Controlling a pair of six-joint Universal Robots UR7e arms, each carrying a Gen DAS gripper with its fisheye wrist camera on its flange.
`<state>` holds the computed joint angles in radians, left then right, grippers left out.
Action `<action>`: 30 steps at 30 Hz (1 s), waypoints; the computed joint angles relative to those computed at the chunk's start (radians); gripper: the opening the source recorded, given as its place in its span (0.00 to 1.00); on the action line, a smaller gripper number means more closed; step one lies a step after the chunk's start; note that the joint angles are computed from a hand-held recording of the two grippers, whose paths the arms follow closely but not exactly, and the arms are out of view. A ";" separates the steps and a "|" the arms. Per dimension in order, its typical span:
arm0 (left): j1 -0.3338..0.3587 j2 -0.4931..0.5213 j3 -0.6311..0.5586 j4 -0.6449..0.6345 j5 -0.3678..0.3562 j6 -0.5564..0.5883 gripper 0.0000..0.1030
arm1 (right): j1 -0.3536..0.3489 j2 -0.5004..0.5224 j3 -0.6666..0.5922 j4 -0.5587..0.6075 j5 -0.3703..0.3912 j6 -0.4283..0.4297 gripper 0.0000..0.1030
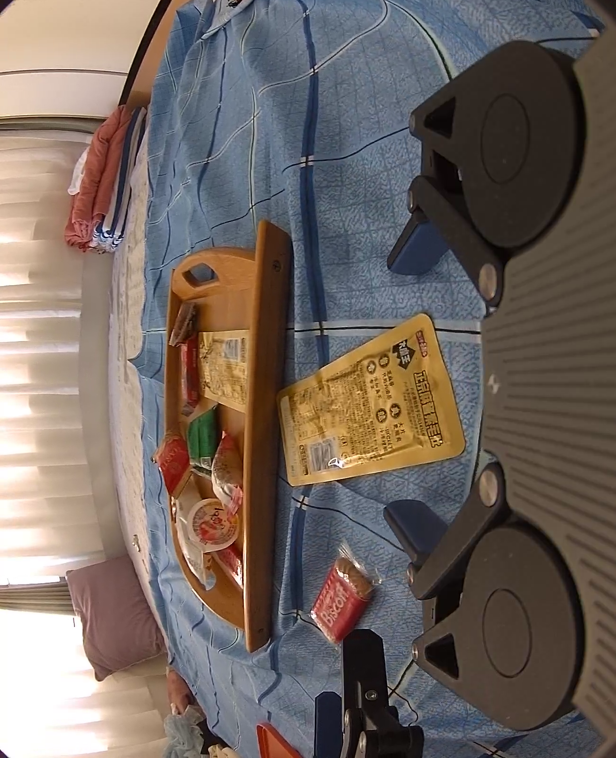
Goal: Organize snacks
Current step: 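Lower the left gripper onto the red Biscoff biscuit and close it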
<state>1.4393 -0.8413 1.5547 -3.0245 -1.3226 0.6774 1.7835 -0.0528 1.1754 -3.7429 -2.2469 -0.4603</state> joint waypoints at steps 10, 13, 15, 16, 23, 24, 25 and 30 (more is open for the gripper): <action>-0.002 0.049 -0.040 -0.001 0.000 0.003 0.95 | 0.000 0.033 -0.037 -0.013 -0.024 -0.042 1.00; -0.002 0.065 -0.058 0.009 0.002 -0.004 0.94 | -0.001 0.033 -0.036 -0.015 -0.019 -0.040 1.00; -0.003 0.074 -0.067 0.011 0.003 0.000 0.93 | -0.002 0.031 -0.033 -0.012 -0.017 -0.038 1.00; -0.003 0.078 -0.071 0.010 0.005 0.003 0.92 | -0.002 0.031 -0.034 -0.011 -0.016 -0.038 1.00; -0.001 0.087 -0.087 0.024 0.003 0.017 0.83 | -0.002 0.034 -0.037 -0.014 -0.017 -0.045 1.00; 0.000 0.086 -0.088 0.031 -0.002 0.024 0.78 | -0.002 0.035 -0.038 -0.014 -0.017 -0.045 1.00; 0.001 0.085 -0.089 0.043 -0.007 0.028 0.74 | -0.002 0.035 -0.038 -0.014 -0.017 -0.044 1.00; 0.000 0.086 -0.084 0.030 -0.003 0.041 0.68 | -0.002 0.036 -0.039 -0.013 -0.017 -0.045 1.00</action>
